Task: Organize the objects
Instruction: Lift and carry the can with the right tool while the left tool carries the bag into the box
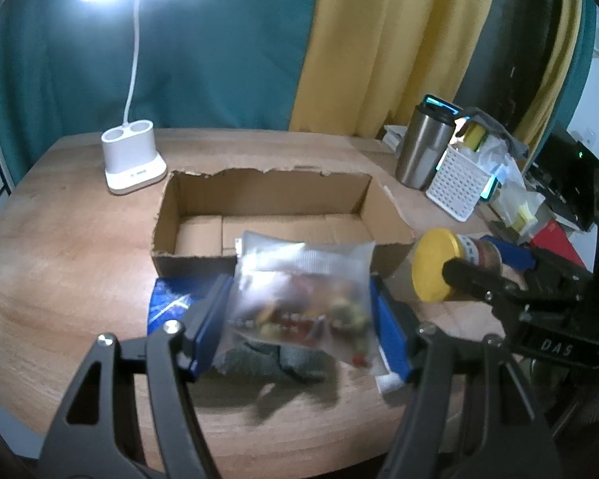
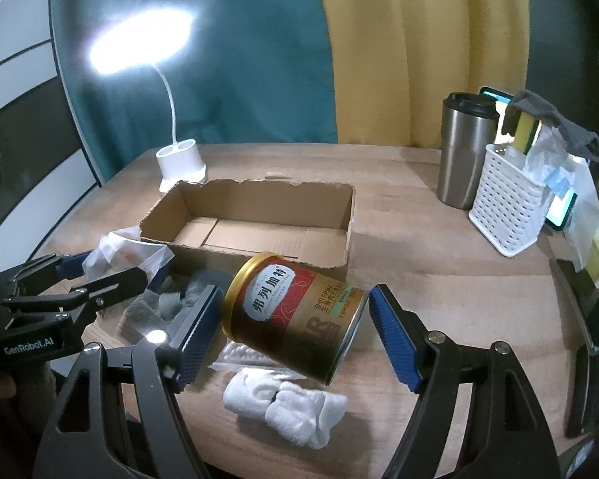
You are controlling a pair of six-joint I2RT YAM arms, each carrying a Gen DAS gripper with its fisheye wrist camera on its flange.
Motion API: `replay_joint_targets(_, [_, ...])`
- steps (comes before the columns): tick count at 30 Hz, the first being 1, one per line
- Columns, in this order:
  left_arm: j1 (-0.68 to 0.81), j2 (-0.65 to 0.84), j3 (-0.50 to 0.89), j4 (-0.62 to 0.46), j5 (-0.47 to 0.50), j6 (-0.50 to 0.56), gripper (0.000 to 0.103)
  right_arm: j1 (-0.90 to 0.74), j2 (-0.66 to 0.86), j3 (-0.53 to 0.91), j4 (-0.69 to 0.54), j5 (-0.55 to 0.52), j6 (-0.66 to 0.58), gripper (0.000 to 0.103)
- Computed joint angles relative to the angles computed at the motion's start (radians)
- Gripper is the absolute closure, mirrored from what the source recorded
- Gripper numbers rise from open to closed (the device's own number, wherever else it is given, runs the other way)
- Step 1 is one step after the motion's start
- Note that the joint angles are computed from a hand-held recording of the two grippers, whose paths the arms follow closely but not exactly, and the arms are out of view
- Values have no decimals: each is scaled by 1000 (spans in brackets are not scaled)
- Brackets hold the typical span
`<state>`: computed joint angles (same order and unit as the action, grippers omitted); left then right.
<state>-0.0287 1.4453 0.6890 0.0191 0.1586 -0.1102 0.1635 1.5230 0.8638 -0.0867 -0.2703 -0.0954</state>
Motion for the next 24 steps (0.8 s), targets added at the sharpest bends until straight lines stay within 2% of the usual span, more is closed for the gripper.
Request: replay_joint_targets(24, [-50, 213, 223, -6, -54, -42, 35, -16, 188, 212, -36, -85, -64, 25])
